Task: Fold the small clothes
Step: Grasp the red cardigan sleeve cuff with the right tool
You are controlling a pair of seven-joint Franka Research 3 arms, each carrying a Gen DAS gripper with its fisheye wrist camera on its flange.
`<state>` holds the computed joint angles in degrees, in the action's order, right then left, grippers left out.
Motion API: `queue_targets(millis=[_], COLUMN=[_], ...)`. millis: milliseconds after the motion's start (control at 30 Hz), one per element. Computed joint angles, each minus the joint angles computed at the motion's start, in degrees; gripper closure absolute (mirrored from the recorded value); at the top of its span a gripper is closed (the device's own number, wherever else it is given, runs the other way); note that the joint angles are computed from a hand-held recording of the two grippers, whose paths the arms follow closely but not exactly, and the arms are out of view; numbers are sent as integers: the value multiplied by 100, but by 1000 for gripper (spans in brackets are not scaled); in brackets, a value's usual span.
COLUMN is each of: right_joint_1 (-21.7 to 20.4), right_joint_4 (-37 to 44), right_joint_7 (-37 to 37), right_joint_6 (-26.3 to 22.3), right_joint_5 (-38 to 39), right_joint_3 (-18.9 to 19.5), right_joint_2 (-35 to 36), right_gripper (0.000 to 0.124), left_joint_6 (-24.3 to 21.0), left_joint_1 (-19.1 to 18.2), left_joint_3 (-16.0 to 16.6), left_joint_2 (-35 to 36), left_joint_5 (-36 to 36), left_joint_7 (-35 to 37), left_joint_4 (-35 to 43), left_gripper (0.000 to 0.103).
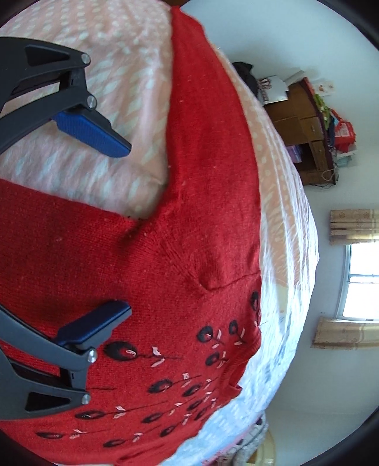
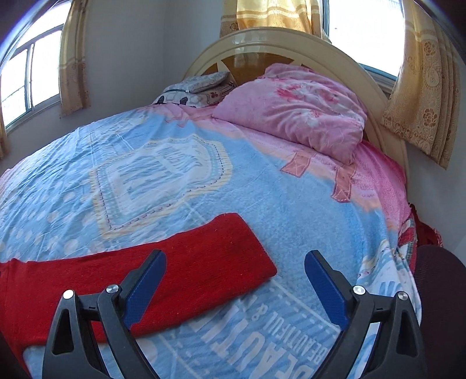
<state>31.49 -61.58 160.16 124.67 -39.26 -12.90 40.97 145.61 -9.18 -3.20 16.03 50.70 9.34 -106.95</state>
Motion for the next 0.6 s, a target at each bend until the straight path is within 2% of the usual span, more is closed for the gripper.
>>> queue_targets(millis=[67, 133, 233, 400, 567, 600], right_joint_1=[-121, -260, -427, -579, -493, -484], right_joint_4=[-83, -75, -130, -152, 45, 140], right_joint_7=[43, 4, 1, -72, -150, -213], right_joint_6=[175, 231, 394, 583, 460, 389], right_joint_5=[141, 377, 716, 1113, 1125, 1122], right_joint_3=[48, 111, 160, 198, 61, 51], right_joint_2=[-7, 35, 70, 170, 329, 380], right_gripper=[36, 49, 50, 50, 50, 56], left_joint_6=[161, 108, -5, 114, 146, 149], left_joint_1=[37, 8, -39, -25, -18, -17], left_joint_3=[5, 4, 11, 53, 57, 55], left_joint_2=[-38, -13, 47, 43, 39, 35], left_joint_5=[-28, -5, 59, 172, 222, 226], left_joint_7=[-56, -62, -65, -176, -220, -226], left_joint_4=[-77, -36, 50, 13, 0, -6], left_gripper=[0, 0, 0, 0, 0, 0])
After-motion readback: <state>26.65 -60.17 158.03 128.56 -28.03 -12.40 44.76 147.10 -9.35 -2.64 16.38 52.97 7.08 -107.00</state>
